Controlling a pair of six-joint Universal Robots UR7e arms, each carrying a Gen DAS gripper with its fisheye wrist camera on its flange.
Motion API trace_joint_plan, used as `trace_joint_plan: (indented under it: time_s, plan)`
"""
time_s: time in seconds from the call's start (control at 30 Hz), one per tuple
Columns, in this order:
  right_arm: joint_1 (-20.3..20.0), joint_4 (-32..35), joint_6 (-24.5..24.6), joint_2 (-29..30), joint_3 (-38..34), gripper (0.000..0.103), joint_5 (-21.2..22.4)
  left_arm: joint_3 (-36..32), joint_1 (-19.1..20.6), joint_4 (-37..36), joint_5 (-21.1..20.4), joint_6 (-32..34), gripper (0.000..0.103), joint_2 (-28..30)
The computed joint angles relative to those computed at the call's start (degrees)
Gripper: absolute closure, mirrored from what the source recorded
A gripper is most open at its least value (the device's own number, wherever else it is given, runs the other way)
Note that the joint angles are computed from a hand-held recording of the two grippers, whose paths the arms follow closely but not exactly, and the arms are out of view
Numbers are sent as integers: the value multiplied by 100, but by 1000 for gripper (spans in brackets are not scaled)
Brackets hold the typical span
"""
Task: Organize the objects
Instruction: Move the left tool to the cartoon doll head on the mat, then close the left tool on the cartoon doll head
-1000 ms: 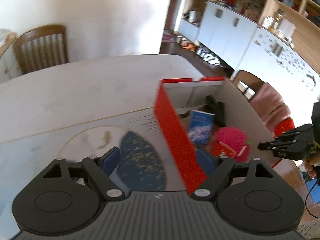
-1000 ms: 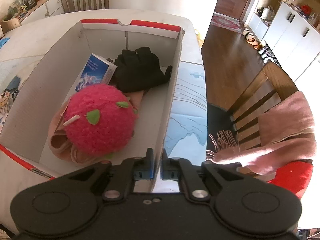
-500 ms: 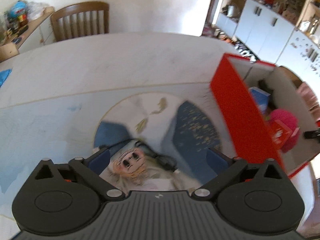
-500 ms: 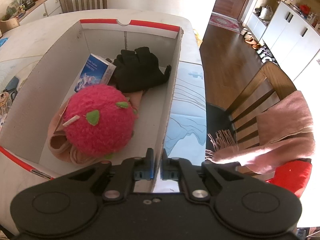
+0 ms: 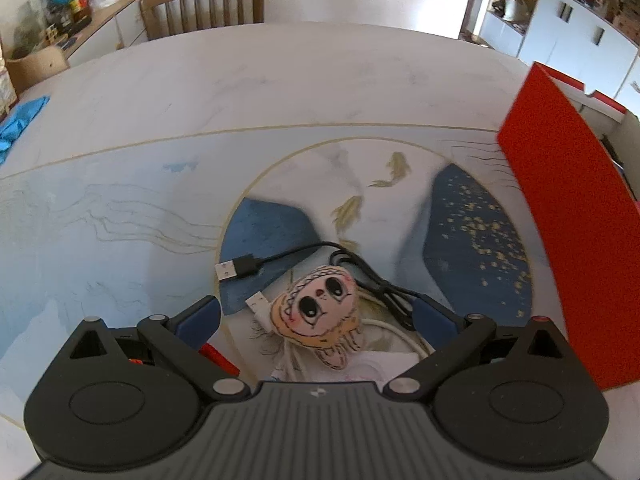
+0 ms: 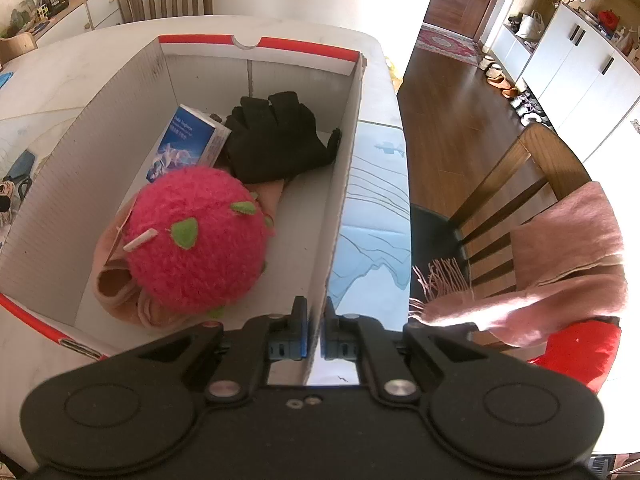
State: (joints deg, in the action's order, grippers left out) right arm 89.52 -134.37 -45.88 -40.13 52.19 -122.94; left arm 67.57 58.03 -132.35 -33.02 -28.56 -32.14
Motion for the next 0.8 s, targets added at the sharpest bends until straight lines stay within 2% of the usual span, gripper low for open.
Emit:
trace_joint_plan:
  time_s: [0.1, 0.27, 0.43, 0.6, 0.8]
  plan:
    - [0, 0, -1, 1, 0, 98, 2, 10, 6, 80, 208, -42, 1, 35]
    - [3, 26, 7, -1, -4, 97, -9, 103, 15, -104, 283, 74, 3, 35]
    - [0, 28, -12, -8, -2, 97, -8, 175, 8, -240, 248, 155, 33, 13]
    - [1, 28, -14, -5, -5, 97, -8, 325, -19, -605, 96, 326, 54, -51]
    - [-1, 30, -29, 1, -15, 98, -7, 365, -93, -748, 74, 362, 56, -98]
